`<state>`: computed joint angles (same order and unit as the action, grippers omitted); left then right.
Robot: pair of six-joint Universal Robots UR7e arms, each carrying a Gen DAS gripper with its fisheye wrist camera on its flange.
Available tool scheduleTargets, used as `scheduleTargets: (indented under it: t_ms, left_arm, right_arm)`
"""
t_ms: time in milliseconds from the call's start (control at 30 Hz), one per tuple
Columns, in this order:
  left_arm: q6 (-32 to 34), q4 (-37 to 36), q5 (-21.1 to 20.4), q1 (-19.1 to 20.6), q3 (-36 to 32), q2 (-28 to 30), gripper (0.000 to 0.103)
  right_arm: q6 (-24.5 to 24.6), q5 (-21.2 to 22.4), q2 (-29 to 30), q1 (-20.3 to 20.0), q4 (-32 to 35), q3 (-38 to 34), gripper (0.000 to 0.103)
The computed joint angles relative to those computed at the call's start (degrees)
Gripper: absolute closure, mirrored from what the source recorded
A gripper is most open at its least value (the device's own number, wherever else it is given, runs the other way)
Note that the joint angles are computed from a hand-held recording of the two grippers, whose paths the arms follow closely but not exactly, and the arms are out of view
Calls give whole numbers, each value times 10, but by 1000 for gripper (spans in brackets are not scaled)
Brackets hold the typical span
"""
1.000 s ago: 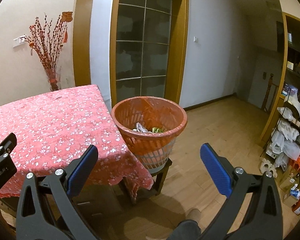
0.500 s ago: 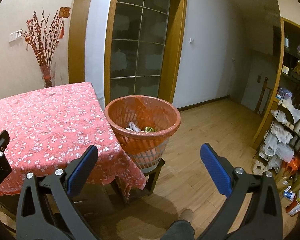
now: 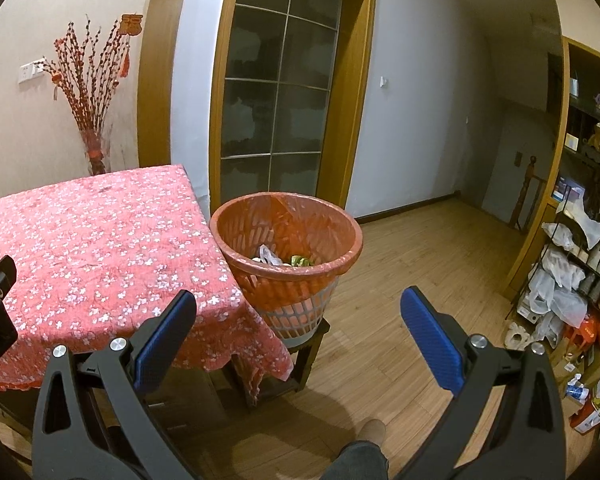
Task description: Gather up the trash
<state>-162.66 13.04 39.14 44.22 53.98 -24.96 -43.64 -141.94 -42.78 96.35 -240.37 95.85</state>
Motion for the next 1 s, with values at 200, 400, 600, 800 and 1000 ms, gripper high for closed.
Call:
scheduleTargets:
  t_ms: [200, 400, 600, 800, 1000]
  left_arm:
    - [-4, 2, 1, -1, 2, -1, 4]
    - [-4, 3, 0, -2, 0, 0, 4]
    - [-6, 4, -1, -3, 0, 0, 4]
    - [-7, 7, -1, -2, -2, 1, 4]
    - [-8, 7, -1, -2, -2, 2, 4]
  right_arm:
    - [-2, 1, -1, 0, 1, 2, 2]
    - [-1, 0, 0, 1, 1, 0, 2]
    - [-1, 0, 0, 1, 1, 1, 2]
    - [-1, 0, 0, 1, 2, 0, 2]
    - [0, 0, 0, 1, 2, 1, 2]
